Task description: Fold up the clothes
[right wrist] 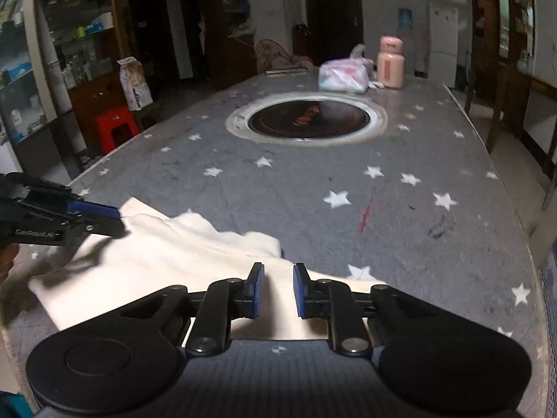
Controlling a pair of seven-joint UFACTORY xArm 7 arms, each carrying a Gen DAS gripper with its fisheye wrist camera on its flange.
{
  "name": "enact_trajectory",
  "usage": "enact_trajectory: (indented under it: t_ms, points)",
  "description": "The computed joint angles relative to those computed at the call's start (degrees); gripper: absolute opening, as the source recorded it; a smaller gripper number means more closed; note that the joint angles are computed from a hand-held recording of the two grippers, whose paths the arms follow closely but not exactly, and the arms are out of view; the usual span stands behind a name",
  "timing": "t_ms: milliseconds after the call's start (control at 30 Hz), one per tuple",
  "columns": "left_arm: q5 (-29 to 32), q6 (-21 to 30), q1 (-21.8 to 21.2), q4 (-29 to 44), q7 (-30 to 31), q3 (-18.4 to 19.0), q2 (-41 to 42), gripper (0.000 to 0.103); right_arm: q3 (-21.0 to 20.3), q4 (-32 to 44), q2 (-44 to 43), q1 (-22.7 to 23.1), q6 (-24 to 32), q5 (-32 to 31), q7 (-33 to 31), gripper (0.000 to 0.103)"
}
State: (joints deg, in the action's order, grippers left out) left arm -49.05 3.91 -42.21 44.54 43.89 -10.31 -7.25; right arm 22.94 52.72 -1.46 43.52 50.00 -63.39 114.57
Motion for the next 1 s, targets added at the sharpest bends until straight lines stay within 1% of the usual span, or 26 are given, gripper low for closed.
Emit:
enact_trajectory:
  t_ms: [100,133,200,233,267,367,467,533,667,700,800,867,933,1000]
  points:
    - [3.7,-0.5,1.1,1.4,-3.6,-1.4,2.1,0.023,-0.4,0.7,1.3,-0.3,-0.4,0.3,-1.0,0.016]
    - [6.0,-0.7,1.8,1.7,-5.3,-2.1,2.8,0.023,-0.8,0.8,1.7,-0.4,-0.9,0.6,-1.2,0.016]
    - [13.8,-1.1,4.9,1.7,-11.6,-4.5,4.0,0.023,-1.1,0.9,1.8,-0.3,-1.2,0.7,-2.0,0.016]
    - [14.8,-1.0,4.4,1.9,-12.5,-3.7,4.3,0.023,-1.0,0.8,1.2,0.0,-0.9,1.0,-2.6,0.017]
    - [13.4,-1.0,4.1,2.1,-11.2,-3.6,4.5,0.023,-0.8,0.6,0.4,0.2,-0.4,1.3,-3.1,0.017]
    - [13.0,-1.5,4.3,2.0,-10.4,-4.0,4.7,0.024,1.0,0.5,-1.9,1.2,3.2,3.8,-5.2,0.017]
    - [14.6,-2.1,4.7,1.9,-11.5,-4.4,5.0,0.025,3.1,1.2,-2.7,2.5,6.0,6.3,-7.1,0.017]
    - [15.3,-2.3,4.9,1.8,-12.0,-4.6,5.2,0.026,4.3,2.1,-2.1,3.5,6.9,7.4,-7.7,0.017]
    - [18.7,-2.4,5.7,1.5,-15.7,-5.0,4.8,0.029,4.8,2.6,0.1,5.5,6.9,8.9,-6.1,0.017]
    - [19.5,-2.4,5.8,1.2,-16.8,-5.0,4.4,0.031,4.7,2.8,0.7,6.0,7.4,9.2,-5.6,0.018]
    - [14.9,-3.1,2.8,-0.8,-13.5,-2.7,1.3,0.037,4.6,3.8,1.2,7.7,10.5,8.1,-3.0,0.02]
    - [12.7,-3.4,0.1,-3.0,-11.9,-0.5,-1.6,0.037,4.5,4.4,1.4,8.6,11.5,6.8,-1.8,0.02]
    - [11.7,-3.4,-2.7,-5.5,-11.4,2.0,-4.8,0.037,4.4,4.7,1.6,9.2,11.2,5.6,-0.9,0.021]
    - [13.0,-2.8,-3.7,-8.4,-13.0,2.8,-8.0,0.037,4.0,4.7,2.4,9.4,10.2,5.6,-0.9,0.023]
